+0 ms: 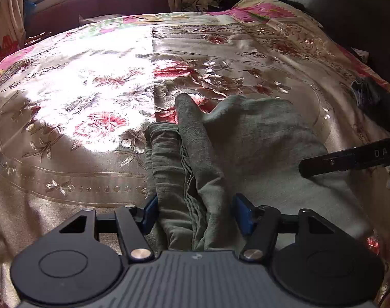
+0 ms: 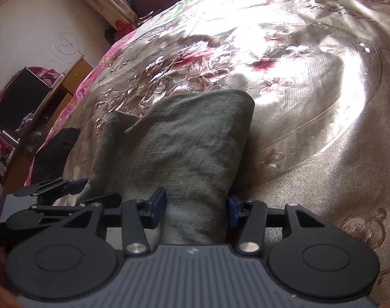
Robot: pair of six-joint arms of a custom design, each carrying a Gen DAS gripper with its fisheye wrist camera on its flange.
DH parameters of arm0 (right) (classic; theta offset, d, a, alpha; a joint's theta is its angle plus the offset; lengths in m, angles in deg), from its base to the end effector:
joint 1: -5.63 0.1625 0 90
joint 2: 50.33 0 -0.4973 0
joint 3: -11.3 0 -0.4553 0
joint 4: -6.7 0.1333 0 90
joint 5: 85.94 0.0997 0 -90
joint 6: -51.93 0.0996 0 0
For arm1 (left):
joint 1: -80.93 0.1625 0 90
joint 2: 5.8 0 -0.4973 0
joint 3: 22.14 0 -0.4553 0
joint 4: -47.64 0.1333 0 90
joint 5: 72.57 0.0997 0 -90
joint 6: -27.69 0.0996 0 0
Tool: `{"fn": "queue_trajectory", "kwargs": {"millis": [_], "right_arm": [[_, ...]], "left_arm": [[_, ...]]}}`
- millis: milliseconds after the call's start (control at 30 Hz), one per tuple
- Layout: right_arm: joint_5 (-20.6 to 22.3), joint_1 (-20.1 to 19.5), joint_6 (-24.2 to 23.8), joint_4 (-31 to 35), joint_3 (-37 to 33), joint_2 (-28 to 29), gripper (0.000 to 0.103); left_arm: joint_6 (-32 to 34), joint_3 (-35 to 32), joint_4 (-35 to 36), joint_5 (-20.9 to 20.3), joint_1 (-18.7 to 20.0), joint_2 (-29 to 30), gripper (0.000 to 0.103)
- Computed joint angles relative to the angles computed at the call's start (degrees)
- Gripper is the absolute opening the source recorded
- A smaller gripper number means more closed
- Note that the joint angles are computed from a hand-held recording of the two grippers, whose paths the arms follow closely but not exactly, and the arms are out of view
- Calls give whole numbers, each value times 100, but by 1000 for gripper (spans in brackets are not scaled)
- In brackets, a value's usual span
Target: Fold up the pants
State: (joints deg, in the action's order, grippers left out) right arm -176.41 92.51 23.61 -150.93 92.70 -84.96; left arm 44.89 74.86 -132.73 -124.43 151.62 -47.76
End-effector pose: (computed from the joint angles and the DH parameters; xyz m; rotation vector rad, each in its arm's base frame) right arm 0.0860 -0.8556 0.0558 0.6500 -2.9182 0.5264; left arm -0.0666 -0.7791 0.1156 0.4974 2.3456 -0.7741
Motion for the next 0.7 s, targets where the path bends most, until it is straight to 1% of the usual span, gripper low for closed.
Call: {"fn": "queue_trajectory", "kwargs": {"millis": [67,167,233,300,333,367,433,467,533,567,633,700], "right_arm": [[77,-40,-115,18,27,-19,50],[247,-75,72,-95,-15,82,51],[403,-88,82,-264,-36,171,51],[393,-80,124,-408,-43,239,50],[311,-46,59,-470,-26,242,47],[263,-26,-32,-478,-4,227,38],[231,-8,-66,-411,49,167,26],[223,1,-56,-384,57,150,21],[194,43,13,-398,79,121,16],[212,62,31,-426,94,109,13],[299,114,-41,-579,164,66,12],[438,159,-110,-641,210,10,11]], "left_arm": [[-39,33,102,-136,36,-70,75],[-36,-96,43,-156,79,56,81],[-38,-197,-55,-192,107,172,87],[-28,-288,-134,-140,99,276,88],[11,-300,-160,-114,82,296,85],[72,-294,-176,-124,65,297,82],[188,-254,-255,-86,14,295,71],[229,-241,-323,-44,-8,306,69],[247,-219,-461,10,-42,318,59],[219,-207,-534,17,-54,311,56],[153,-190,-598,3,-74,275,44],[146,-159,-651,9,-91,227,38]]}}
